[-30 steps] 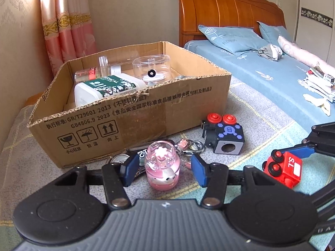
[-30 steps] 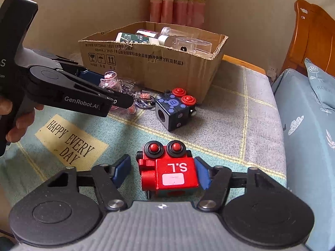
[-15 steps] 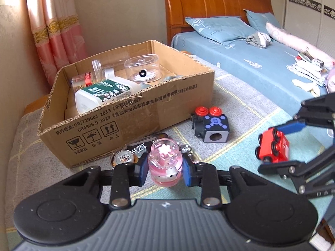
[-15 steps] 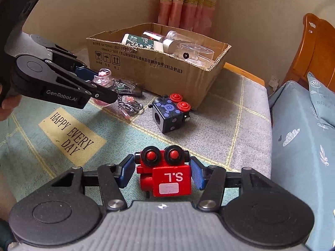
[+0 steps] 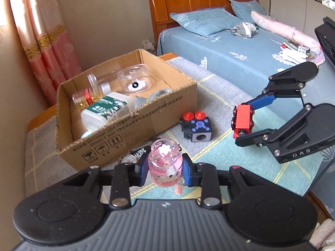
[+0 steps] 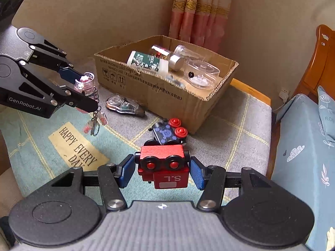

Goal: Organize rigid objects
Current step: 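Carry the car and keychain jar into the box and open both grippers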

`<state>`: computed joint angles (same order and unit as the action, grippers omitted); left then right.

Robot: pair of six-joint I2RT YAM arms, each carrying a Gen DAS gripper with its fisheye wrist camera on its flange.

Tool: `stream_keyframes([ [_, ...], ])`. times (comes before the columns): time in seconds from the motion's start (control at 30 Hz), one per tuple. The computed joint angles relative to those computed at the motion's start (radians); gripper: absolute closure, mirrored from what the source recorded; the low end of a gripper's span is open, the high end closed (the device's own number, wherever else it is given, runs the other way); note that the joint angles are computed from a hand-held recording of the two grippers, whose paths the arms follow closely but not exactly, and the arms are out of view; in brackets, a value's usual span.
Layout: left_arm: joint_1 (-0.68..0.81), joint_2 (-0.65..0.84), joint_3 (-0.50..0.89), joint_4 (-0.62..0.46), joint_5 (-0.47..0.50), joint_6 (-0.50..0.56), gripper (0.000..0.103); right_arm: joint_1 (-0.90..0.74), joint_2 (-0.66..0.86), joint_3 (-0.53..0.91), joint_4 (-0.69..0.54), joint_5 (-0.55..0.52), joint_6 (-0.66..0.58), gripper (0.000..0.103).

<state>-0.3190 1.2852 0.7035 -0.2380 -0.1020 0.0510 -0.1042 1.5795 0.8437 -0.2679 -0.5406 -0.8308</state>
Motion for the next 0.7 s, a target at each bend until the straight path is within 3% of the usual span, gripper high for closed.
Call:
stream_keyframes([
  [0.27,0.063,-0.054,0.115,-0.059,-0.029,0.045,0.072,0.055,0.06,0.18,-0.001,-0.023,0.117,0.042],
  [0.5,0.162,0.043,0.284,-0.094,-0.017,0.102,0.072,0.158,0.23,0.433,-0.015,0.045,0.251,0.042],
  [0.53,0.175,0.069,0.31,-0.097,-0.016,0.109,0.072,0.171,0.26,0.478,-0.038,0.059,0.267,0.04],
  [0.63,0.209,0.146,0.378,-0.104,-0.024,0.116,0.072,0.191,0.287,0.497,-0.017,0.093,0.3,0.018],
  [0.7,0.232,0.199,0.418,-0.102,-0.022,0.117,0.072,0.19,0.269,0.463,0.009,0.087,0.301,0.013],
])
